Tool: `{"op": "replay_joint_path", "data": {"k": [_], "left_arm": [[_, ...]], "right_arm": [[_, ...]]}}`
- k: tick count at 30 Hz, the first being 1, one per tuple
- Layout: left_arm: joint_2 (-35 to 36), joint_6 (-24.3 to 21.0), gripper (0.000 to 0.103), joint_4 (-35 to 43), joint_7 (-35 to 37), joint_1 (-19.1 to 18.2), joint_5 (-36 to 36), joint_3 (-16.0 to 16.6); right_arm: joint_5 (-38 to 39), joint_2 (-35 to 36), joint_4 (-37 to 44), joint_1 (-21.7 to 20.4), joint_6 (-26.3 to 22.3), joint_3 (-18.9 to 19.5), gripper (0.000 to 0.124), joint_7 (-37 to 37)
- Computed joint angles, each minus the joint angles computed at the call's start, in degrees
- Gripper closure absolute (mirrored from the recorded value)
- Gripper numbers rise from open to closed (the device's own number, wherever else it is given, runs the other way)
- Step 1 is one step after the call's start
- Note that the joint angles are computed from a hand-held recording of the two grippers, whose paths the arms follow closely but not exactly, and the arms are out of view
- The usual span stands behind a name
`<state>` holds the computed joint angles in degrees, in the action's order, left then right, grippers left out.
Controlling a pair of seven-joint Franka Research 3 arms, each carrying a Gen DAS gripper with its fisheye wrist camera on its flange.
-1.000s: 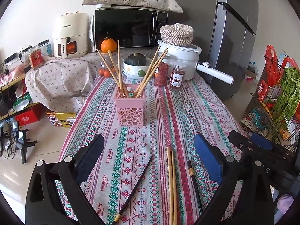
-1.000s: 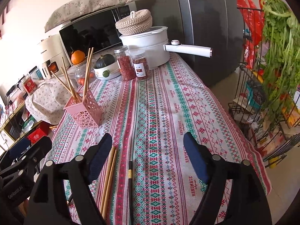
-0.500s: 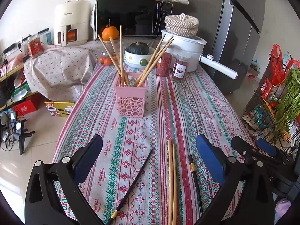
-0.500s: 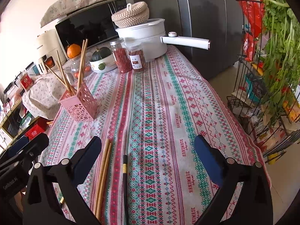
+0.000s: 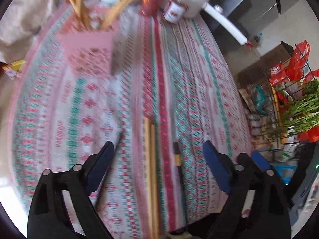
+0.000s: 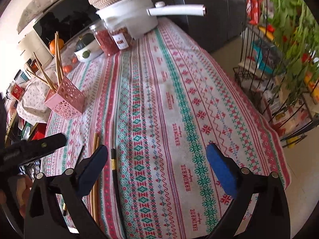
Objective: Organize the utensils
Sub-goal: 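Close the left tool on a wooden chopstick while the right tool grasps another chopstick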
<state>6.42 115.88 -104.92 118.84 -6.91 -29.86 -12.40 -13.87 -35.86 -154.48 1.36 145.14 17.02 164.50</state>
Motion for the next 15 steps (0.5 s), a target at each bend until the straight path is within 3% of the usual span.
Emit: {"op": "replay_joint_path", "data": {"k": [3, 6, 11, 15], "left_arm": [[3.34, -3.11, 0.050, 2.50, -4.07, -0.54, 1.76, -0.41], [2.62, 2.89, 0.064, 0.00, -5.75, -1.87, 6.40, -1.04], [1.49, 7.32, 0.076, -2.33, -5.94, -2.86, 9.28, -1.70], [1.34, 9.82, 0.080, -3.39, -6.98, -3.79, 12.05, -1.91]], "right_arm": [[2.08, -0.09, -1.21, 1.46, 1.61, -2.05, 0.028, -1.83], [4.98, -0.66, -2.58, 2.42, 3.46, -3.59, 0.028, -3.67], [8.53, -1.45, -3.84, 2.35, 4.54, -3.98, 0.028, -5.82], [9.58, -2.14, -4.17, 1.65, 4.81, -3.26, 0.028, -6.44]]}}
